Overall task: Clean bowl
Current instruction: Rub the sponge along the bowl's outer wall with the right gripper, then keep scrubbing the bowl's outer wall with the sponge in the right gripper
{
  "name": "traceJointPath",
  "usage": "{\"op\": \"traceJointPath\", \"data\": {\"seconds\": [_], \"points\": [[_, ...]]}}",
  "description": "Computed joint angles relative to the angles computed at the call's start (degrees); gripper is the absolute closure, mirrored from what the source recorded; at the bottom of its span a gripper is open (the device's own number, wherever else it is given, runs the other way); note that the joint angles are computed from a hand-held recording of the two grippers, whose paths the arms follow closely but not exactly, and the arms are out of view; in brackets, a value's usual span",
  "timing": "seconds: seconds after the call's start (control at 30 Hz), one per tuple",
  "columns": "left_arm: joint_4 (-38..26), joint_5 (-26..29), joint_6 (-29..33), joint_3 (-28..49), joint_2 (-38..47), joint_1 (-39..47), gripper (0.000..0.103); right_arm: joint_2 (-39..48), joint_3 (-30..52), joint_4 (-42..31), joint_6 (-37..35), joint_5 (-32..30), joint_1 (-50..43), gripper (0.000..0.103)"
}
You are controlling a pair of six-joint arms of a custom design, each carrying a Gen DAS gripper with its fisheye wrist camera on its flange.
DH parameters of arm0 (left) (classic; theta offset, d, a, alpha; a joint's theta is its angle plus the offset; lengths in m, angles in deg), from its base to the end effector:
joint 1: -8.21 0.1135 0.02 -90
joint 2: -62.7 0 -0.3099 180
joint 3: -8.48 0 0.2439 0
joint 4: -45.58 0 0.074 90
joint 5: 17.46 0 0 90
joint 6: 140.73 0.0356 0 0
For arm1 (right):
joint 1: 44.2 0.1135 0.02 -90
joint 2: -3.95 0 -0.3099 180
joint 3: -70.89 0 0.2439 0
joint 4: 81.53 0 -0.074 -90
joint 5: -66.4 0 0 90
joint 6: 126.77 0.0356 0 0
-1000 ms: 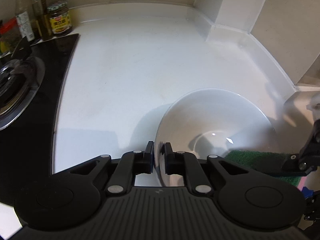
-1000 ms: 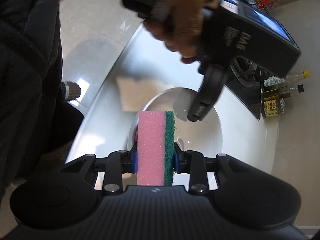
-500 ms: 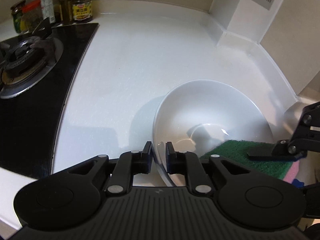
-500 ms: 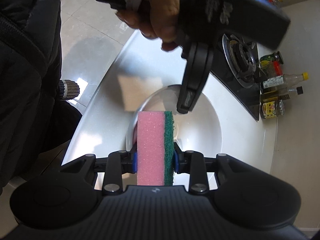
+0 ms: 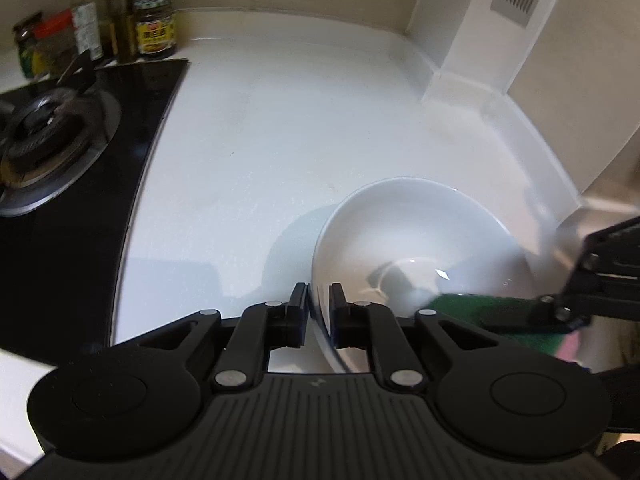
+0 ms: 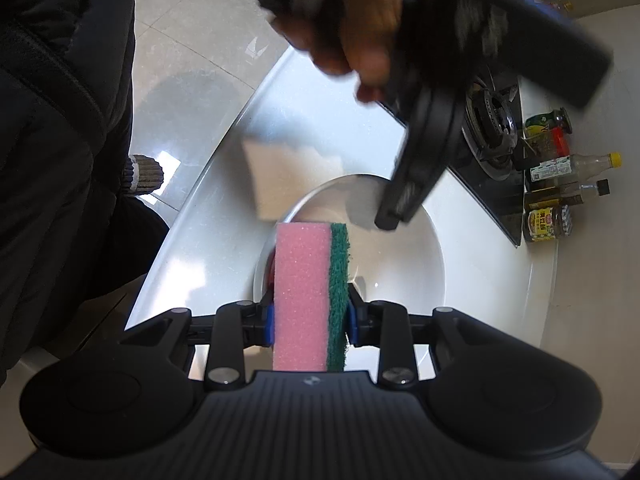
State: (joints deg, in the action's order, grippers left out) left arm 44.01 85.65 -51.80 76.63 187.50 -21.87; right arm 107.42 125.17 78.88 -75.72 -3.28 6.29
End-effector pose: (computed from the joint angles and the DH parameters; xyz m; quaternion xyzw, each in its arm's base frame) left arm 0.3319 -0.2015 0.0719 0.2696 0.9172 -0.1788 0.2325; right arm 0.1943 0.2162 0.1302 -0.6577 0.7103 -0.1543 0.1977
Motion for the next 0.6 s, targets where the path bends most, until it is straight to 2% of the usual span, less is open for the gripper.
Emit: {"op": "traceJointPath", "data": {"seconds": [0.17, 0.37, 0.47, 0.57, 0.6], "points": [[-2.12, -2.61, 1.71, 2.09, 1.06, -1.53, 0.087, 0.34, 1.01, -0.9, -0.3, 0.1, -0.01, 0.075], [-5.32, -3.02, 5.58, 6.67, 3.09, -1.97, 0.096, -0.45, 0.95, -1.62, 0.36, -0.16, 0.28, 0.075], [-13.81, -0.01, 10.47, 15.85, 6.51, -1.51, 0.095, -0.39, 1.15, -1.69, 0.58, -0.34, 0.41, 0.075], [-18.93, -1.45, 12.15, 20.54, 7.86, -2.58, 0.092, 0.2, 2.16, -2.56, 1.75, -0.54, -0.1, 0.075], [-18.6, -2.78, 11.48, 19.82, 7.26, -3.04, 0.092, 0.16, 2.12, -2.5, 1.81, -0.73, -0.27, 0.075]]}}
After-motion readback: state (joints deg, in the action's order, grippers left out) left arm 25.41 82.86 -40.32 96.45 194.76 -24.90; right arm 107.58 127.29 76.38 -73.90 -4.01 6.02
